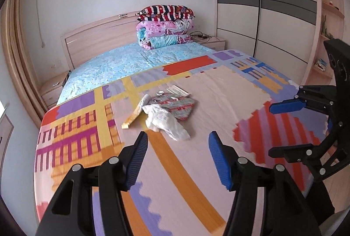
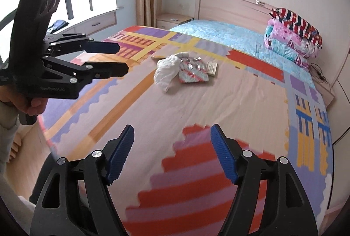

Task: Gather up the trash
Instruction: 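Move both open tools back over the bed toward the tissue, then grasp the white tissue with the left tool while the right tool grasps the foil blister pack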

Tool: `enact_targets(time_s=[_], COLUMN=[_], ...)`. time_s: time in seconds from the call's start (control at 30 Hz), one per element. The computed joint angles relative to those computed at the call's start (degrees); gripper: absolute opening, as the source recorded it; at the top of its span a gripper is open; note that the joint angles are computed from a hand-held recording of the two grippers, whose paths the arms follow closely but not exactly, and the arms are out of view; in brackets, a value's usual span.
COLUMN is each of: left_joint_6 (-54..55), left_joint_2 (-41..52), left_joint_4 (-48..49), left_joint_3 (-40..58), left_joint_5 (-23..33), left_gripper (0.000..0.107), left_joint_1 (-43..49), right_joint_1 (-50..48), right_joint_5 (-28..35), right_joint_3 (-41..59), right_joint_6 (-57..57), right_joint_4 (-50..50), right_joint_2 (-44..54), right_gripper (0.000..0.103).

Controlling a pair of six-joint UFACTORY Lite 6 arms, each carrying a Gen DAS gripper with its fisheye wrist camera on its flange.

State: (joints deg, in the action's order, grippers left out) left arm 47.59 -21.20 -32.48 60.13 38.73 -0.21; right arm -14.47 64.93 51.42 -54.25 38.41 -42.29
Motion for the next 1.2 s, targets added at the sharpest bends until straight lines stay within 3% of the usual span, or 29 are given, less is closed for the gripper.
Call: enact_targets(time_s=[0.27,0.6,0.77,0.8,0.87,0.97,1.2], left_joint_6=[2.7,6.3,6.6,6.1,5.6,4.1,5.0], left_joint_2=[14.9,25.0,27.2,27.8,28.7,29.7,26.8], left_joint_4=[-1.0,-4.6,-3.7,-3.1,-2.9,-2.2,-3.3], left_joint_3=[8.0,13.8,15.0,15.3,15.8,16.5,13.8], left_joint_5=[-3.9,-5.1,-6.0,-6.4,-6.3,-6.3,-6.1], left_gripper=[0.056,0.056,0.054,0.053,0.036,0.026,0.02], left_joint_1=[-0.5,0.1,-1.0,-1.2,-1.3,-1.1,-0.3], right_joint_1=[12.2,18.9,18.2,18.6,19.8,22.1,23.5], right_joint_5=[-13.4,-21.3,-21.1,-21.5,-22.4,-24.1,-26.2], right_joint_3=[5.1,10.8,12.8,13.1,13.7,14.4,16.1], right_joint_6=[7.5,12.3,11.3,11.4,12.4,15.4,17.0], right_joint_4=[-5.5,-10.7,-8.6,-8.8,-10.2,-14.3,-15.3], right_joint_2=[12.4,24.3,27.6,28.1,29.1,30.5,34.0], right_gripper=[0.072,0.072,0.074,0.075,0.076,0.076,0.076])
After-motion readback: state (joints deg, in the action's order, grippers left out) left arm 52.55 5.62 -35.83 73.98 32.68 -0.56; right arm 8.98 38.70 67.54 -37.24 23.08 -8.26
